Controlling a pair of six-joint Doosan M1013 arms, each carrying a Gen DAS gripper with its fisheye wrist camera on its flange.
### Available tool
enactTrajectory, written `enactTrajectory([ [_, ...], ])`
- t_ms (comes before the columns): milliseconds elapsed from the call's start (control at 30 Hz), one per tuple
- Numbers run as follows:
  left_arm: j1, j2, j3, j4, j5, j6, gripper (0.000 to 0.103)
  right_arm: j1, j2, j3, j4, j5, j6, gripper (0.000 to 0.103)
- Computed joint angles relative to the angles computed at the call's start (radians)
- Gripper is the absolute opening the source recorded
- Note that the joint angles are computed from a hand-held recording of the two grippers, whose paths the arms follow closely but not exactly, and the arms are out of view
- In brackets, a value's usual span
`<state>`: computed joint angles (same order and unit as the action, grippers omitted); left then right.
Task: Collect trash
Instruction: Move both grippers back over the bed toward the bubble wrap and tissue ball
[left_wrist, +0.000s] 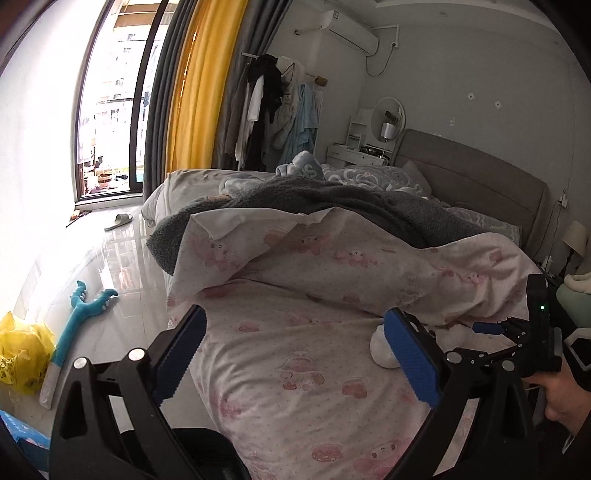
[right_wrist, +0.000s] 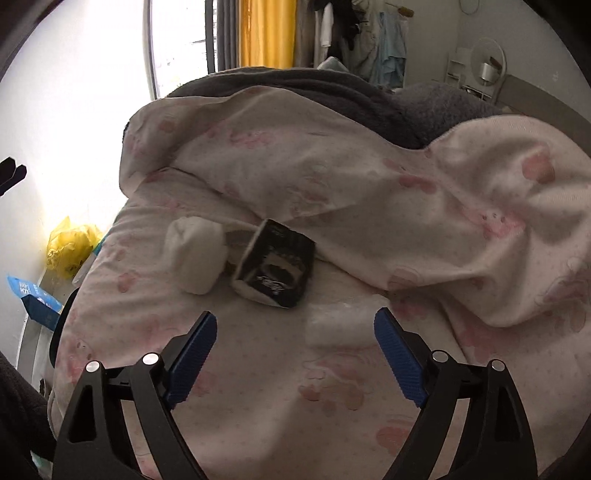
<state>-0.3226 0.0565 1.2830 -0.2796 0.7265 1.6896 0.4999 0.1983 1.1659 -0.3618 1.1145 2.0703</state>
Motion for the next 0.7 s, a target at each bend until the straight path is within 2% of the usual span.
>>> enactTrajectory([
  [133, -0.012, 0.036, -0.019, -0.044, 0.030, 0.033, 0.098, -0.029, -0.001, 0.019, 0.001, -0.002, 0.007, 0.088],
  [300, -0.043, 0.076, -0.048, -0.048, 0.067, 0.042, 0.098, -0.064, 0.014, 0.017, 0.089, -0.013, -0.017, 0.088],
  [400, -0.059, 0.100, -0.068, -0.067, 0.079, 0.055, 0.098, -0.064, 0.034, -0.004, 0.068, 0.015, -0.038, 0.088],
  [500, -0.074, 0.120, -0.085, -0.063, 0.098, 0.068, 0.098, -0.076, 0.043, -0.008, 0.103, 0.011, -0.062, 0.088],
  [567, -0.085, 0.131, -0.095, -0.062, 0.105, 0.088, 0.098, -0.080, 0.052, -0.015, 0.111, 0.019, -0.075, 0.081],
  [700, -0.098, 0.145, -0.103, -0.086, 0.117, 0.108, 0.099, -0.084, 0.049, -0.008, 0.125, 0.017, -0.070, 0.080],
])
